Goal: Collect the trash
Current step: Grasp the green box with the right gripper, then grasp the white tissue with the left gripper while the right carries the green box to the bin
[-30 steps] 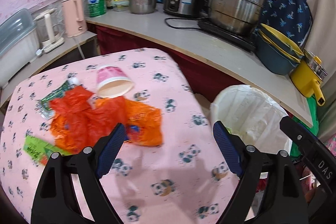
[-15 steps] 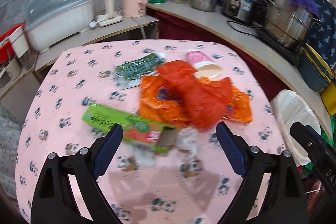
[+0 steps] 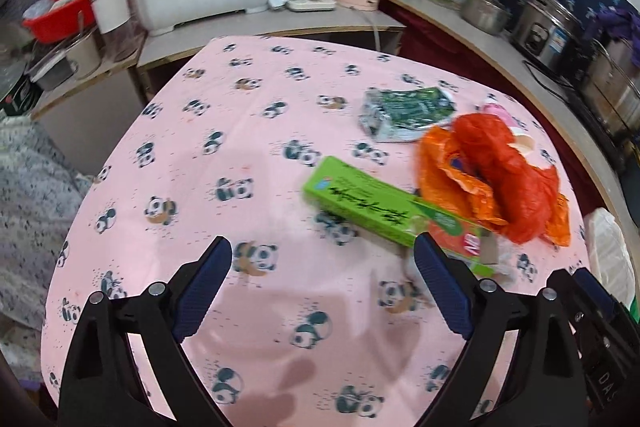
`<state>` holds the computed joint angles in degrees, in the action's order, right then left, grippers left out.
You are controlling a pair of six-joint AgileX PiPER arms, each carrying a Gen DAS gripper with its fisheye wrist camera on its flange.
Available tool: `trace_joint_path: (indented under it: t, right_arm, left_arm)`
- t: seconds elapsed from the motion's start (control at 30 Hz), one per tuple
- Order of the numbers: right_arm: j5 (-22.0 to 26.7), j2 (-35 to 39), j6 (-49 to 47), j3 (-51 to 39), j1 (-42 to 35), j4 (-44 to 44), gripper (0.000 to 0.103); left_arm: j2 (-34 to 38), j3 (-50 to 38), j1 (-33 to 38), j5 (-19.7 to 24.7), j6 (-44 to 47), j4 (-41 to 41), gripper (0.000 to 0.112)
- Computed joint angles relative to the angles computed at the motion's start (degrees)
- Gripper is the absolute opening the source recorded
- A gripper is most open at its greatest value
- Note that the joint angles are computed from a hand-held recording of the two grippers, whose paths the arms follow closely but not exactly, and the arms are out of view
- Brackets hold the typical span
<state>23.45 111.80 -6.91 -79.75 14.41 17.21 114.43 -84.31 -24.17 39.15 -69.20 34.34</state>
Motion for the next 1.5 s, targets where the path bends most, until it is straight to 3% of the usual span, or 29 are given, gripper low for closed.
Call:
trace_joint_path:
  t: [0.23, 0.7, 0.83, 0.9, 1.1, 1.5]
  right_arm:
    - [5.47, 6.42, -1.80, -8.49, 2.00, 3.56, 0.044]
    - [14.75, 18.69, -4.36, -23.21, 1.63, 9.14, 0.042]
    - [16.35, 19.47, -8.70, -24.04, 0.91, 14.35, 0.024]
    - [15.92, 18.90, -11.42, -22.97, 0.44, 17.38, 0.012]
    - [11.73, 13.15, -21.29, -16.43, -0.78, 26.94, 0.002]
    - [10.62, -0.60, -39.25, -7.10, -8.82, 44.84, 0.001]
  left_arm:
    - [-0.50, 2.96, 3.22, -2.09, 0.05, -1.00, 0.088]
    - [5.29, -2.09, 5.61, -2.54, 5.92, -5.00, 0.088]
    - [6.37, -3.25, 5.63, -2.50, 7.29, -6.04, 0.088]
    - [6.39, -3.36, 5.51, -2.65, 7.60, -6.29, 0.088]
    - [5.05, -2.63, 4.24, -3.01, 7.30, -5.86, 0.088]
    - [6.87, -6.82, -1.91, -3.48, 12.43, -9.33, 0.090]
